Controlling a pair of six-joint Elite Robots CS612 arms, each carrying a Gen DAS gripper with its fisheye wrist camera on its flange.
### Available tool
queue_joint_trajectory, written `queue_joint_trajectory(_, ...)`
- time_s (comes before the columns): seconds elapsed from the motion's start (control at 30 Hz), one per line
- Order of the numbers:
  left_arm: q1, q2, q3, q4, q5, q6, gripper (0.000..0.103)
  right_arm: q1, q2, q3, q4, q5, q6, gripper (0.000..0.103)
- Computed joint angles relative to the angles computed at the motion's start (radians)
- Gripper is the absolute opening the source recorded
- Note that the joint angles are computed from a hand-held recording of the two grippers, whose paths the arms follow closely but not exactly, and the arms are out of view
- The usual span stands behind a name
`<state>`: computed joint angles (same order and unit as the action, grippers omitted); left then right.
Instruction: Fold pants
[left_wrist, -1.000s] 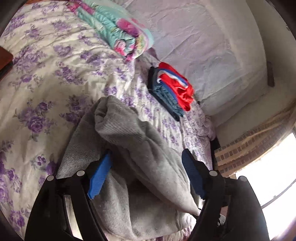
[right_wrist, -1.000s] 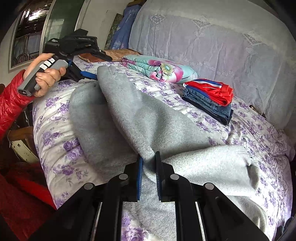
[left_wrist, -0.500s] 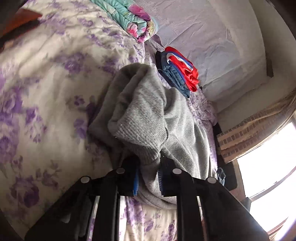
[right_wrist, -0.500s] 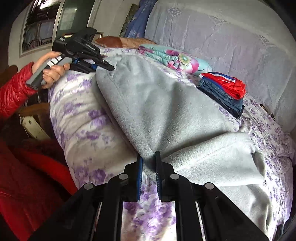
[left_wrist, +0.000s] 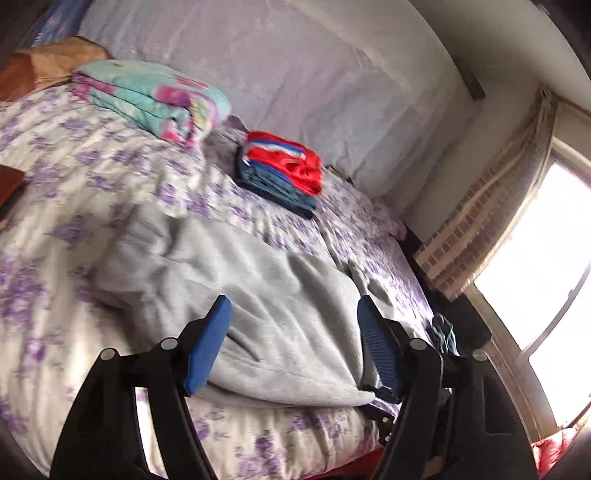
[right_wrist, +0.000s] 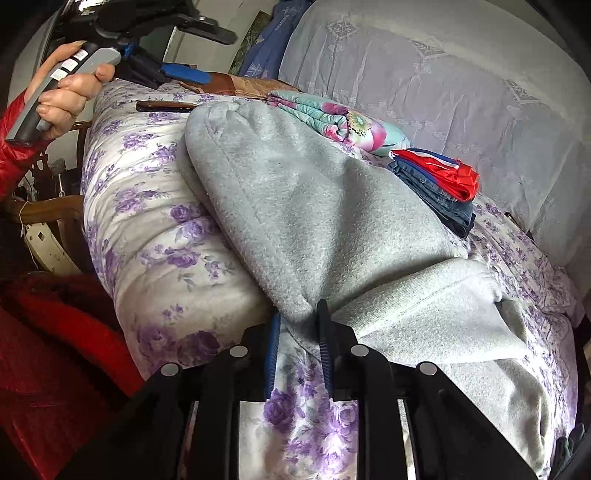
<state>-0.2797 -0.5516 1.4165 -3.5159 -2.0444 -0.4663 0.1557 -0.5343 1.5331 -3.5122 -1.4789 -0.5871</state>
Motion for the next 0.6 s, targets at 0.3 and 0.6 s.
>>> queue_joint_trajectory(0.3, -0.089, 0.073, -0.058, 0.145, 0.143, 0.328, 0.092, -0.069, -0.099, 0.057, 0.092, 0.215, 0.208, 0.035)
queue_joint_trajectory(0.6, -0.091, 0.084, -0.059, 0.106, 0.133, 0.332, 0.098, -0.082, 0.003, -0.352, 0.553, -0.178, 0.806, 0.066)
